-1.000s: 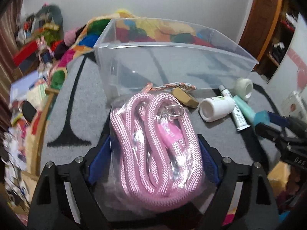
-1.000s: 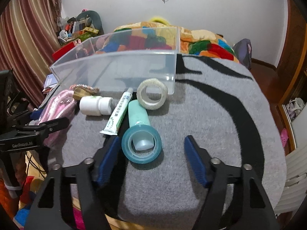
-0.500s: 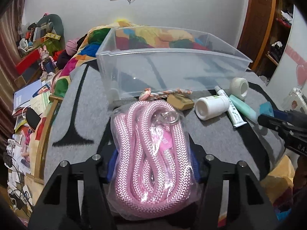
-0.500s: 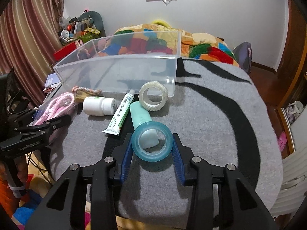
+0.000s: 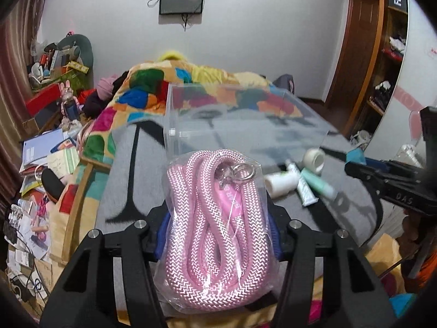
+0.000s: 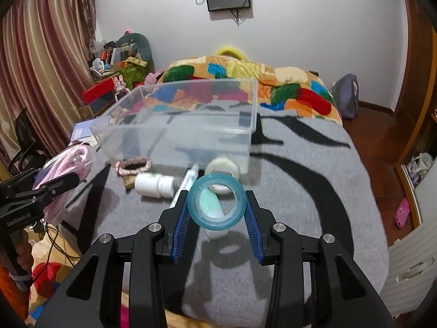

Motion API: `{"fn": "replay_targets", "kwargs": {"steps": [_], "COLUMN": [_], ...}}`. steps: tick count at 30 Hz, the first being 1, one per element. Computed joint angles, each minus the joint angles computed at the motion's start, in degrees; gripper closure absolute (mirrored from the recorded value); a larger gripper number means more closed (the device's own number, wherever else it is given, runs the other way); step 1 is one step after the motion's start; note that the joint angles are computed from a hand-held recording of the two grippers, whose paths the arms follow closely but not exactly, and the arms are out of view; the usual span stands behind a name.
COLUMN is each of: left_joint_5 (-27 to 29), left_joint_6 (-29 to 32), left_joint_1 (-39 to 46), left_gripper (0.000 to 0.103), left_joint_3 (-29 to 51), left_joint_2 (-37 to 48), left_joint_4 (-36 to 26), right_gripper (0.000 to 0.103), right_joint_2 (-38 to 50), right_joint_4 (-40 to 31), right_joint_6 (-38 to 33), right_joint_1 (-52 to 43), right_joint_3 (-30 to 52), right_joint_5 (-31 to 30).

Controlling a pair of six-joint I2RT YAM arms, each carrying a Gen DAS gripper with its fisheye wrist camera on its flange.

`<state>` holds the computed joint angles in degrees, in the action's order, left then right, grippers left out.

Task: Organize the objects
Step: 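Carry both items over the clear box and open both tools to drop them inside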

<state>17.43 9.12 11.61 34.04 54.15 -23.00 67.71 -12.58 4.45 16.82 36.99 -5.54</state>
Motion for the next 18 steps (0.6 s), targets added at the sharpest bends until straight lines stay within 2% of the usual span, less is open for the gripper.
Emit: {"fn": "replay_targets", "kwargs": {"steps": [7,18], "left_joint_5": [0.2,-1.9], "left_joint_6": [-1.6,-3.4], "left_joint_1": [-1.5,-4.9], "left_gripper": [0.047,0.047], "left_joint_3": [6.8,19.6], "left_joint_2": [5.4,23.4], "left_joint_4": [3.1,7.0], "right_gripper": [0.067,0.067], "right_joint_2": [4.4,17.2], "right_joint_4": [0.8,2.0], "right_joint_6": [-0.7,-1.9], "right_joint_1": [1.4,1.9], "right_joint_3": [7.0,19.0], "right_joint_5": [2.1,3.8]}}
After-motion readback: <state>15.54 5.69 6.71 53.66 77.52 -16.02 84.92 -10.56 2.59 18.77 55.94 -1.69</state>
